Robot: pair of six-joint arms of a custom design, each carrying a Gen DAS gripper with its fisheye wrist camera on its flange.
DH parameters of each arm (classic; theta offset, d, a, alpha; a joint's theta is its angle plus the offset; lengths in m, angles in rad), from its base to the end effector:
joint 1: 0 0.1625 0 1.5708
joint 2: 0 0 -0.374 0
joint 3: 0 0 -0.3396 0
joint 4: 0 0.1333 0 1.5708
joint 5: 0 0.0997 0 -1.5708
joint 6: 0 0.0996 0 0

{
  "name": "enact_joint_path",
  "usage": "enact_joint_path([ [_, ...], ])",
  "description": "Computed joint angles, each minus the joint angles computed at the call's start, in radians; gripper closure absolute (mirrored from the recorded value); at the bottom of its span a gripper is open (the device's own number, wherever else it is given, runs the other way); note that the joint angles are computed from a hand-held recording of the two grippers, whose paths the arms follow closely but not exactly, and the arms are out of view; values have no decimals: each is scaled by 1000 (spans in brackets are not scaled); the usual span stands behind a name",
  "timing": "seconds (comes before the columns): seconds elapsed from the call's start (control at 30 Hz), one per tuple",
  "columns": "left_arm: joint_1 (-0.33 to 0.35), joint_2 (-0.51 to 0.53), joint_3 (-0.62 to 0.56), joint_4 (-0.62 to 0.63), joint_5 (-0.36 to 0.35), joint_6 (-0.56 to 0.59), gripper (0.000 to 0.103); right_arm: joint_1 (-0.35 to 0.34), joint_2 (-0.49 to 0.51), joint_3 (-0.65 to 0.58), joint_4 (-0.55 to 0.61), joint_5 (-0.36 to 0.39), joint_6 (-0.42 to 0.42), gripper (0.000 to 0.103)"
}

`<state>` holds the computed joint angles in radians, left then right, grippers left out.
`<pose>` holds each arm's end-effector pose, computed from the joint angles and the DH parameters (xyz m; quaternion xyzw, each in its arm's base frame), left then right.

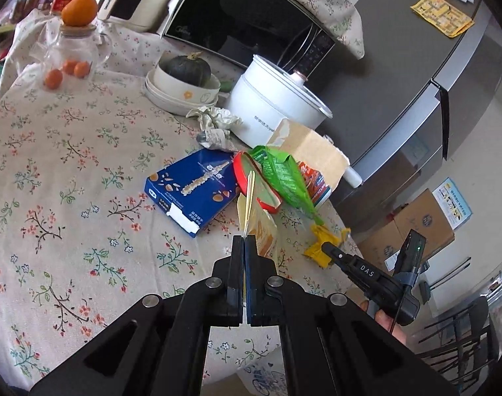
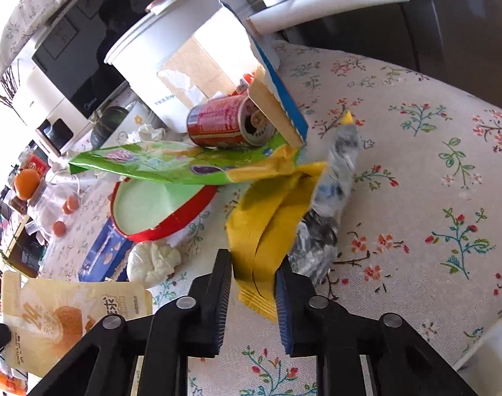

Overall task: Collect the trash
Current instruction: 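Grasp the yellow packet and foil wrapper with the right gripper while the left lifts the snack bag, then drop the yellow packet and foil into the bin by opening the right gripper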

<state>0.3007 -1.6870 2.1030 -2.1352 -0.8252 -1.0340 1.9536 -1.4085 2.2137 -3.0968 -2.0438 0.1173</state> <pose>-0.3003 -0.3034 0.3391 0.0826 0.9255 -0.3599 0.0846 0.2419 -0.3653 0.2859 0.0385 -0.9126 0.3864 0.1276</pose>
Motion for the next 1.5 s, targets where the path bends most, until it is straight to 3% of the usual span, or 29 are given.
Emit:
enact_joint_path([
  [0.03, -1, -5, 7, -29, -1, 23, 103, 9, -6, 1, 10, 0, 6, 95],
  [0.23, -28, -28, 40, -158, 32, 103, 103, 16, -61, 12, 106, 89, 83, 97],
  [0.43, -46, -47, 47, -182, 57, 110, 103, -4, -133, 38, 147, 201, 134, 98],
  [0.7, -71, -50, 50, -182, 77, 119, 103, 44, -176, 54, 216, 190, 152, 98],
  [0.97, -103, -24, 53, -218, 52, 158, 103, 108, -273, 61, 281, 149, 170, 98],
  [1.23, -103, 26, 53, -307, -22, 199, 103, 150, -380, 81, 352, 98, 203, 98],
  [1.37, -103, 59, 55, -348, -89, 216, 103, 160, -480, 113, 402, 84, 252, 98],
  [1.5, -119, 96, 49, -349, -110, 231, 103, 167, -563, 126, 486, 48, 308, 97],
])
